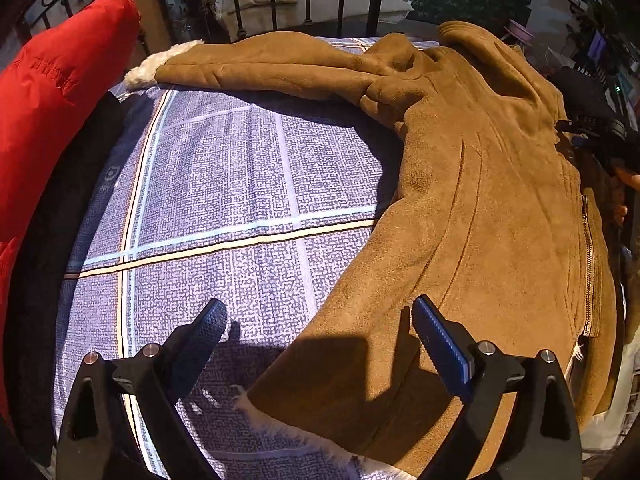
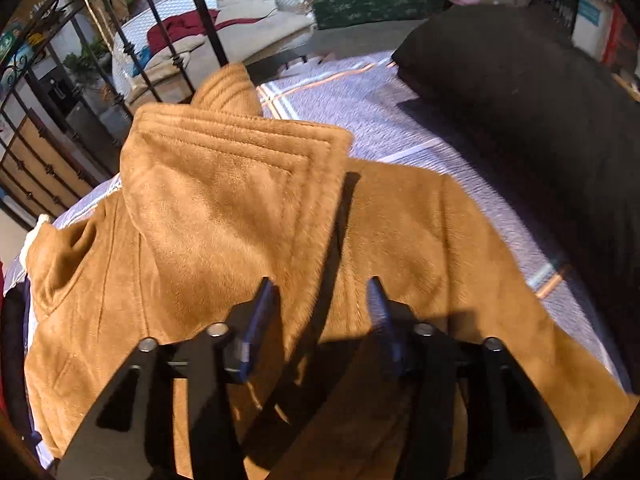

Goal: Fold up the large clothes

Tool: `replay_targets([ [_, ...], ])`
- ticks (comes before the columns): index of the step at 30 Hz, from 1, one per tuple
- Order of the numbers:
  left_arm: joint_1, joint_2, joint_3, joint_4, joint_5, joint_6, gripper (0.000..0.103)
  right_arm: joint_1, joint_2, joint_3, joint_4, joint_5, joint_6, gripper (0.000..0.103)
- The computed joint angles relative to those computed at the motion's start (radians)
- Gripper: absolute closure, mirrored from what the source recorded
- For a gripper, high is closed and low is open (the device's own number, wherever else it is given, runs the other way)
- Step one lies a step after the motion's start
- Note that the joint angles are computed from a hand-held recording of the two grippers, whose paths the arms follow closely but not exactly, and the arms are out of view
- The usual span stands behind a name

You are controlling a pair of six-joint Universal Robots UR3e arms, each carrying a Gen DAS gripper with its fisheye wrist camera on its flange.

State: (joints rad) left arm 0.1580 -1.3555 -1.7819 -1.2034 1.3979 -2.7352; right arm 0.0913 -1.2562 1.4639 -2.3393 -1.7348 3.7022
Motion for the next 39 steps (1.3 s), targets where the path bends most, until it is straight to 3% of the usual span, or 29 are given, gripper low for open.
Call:
replay_targets([
  [4,0.022,0.019,-0.003,-0.007,-0.012,0.029,0.011,0.122,-0.152,0.126,-0.110,-0.067,0.030,0.027],
  [7,0.066,0.051,-0.010,-0.050,-0.052,0.086,0.011,0.238,-0.224,0.188,-0.087,-0.067,0.029,0.025],
  [10,0.119,0.100,-0.044,-0.084,-0.075,0.160,0.011,0.382,-0.287,0.232,0.042,-0.173,0.133,0.024],
  [13,0.195,0.146,-0.081,-0.142,-0.115,0.240,0.011,0.456,-0.424,0.349,0.140,-0.193,0.275,0.024],
  [18,0.225,0.159,-0.139,-0.176,-0.129,0.300,0.011,0.430,-0.678,0.639,0.134,-0.002,0.412,0.024],
  [21,0.195,0.144,-0.169,-0.139,-0.128,0.257,0.022,0.429,-0.747,0.811,-0.025,0.119,0.513,0.024],
  [23,0.198,0.138,-0.157,-0.158,-0.157,0.235,0.034,0.431,-0.737,0.881,-0.156,0.160,0.554,0.034],
  [24,0.197,0.134,-0.139,-0.178,-0.164,0.224,0.044,0.450,-0.722,0.869,-0.154,0.137,0.573,0.041],
  [26,0.186,0.142,-0.111,-0.203,-0.148,0.204,0.064,0.489,-0.701,0.808,-0.117,0.098,0.582,0.063],
  [27,0.194,0.155,-0.086,-0.246,-0.152,0.214,0.076,0.530,-0.680,0.742,-0.045,0.050,0.590,0.081],
  [31,0.282,0.279,-0.015,-0.432,-0.211,0.326,0.083,0.638,-0.690,0.586,0.155,-0.055,0.567,0.088],
  [33,0.280,0.306,-0.024,-0.448,-0.185,0.333,0.083,0.653,-0.680,0.544,0.225,-0.069,0.562,0.088],
  [36,0.212,0.265,-0.104,-0.326,-0.074,0.223,0.080,0.609,-0.682,0.629,0.154,-0.010,0.601,0.085],
  [38,0.243,0.249,-0.102,-0.349,-0.072,0.196,0.077,0.572,-0.703,0.682,0.119,0.033,0.655,0.074],
  [39,0.250,0.245,-0.091,-0.354,-0.072,0.176,0.067,0.563,-0.742,0.711,0.112,0.043,0.676,0.058],
])
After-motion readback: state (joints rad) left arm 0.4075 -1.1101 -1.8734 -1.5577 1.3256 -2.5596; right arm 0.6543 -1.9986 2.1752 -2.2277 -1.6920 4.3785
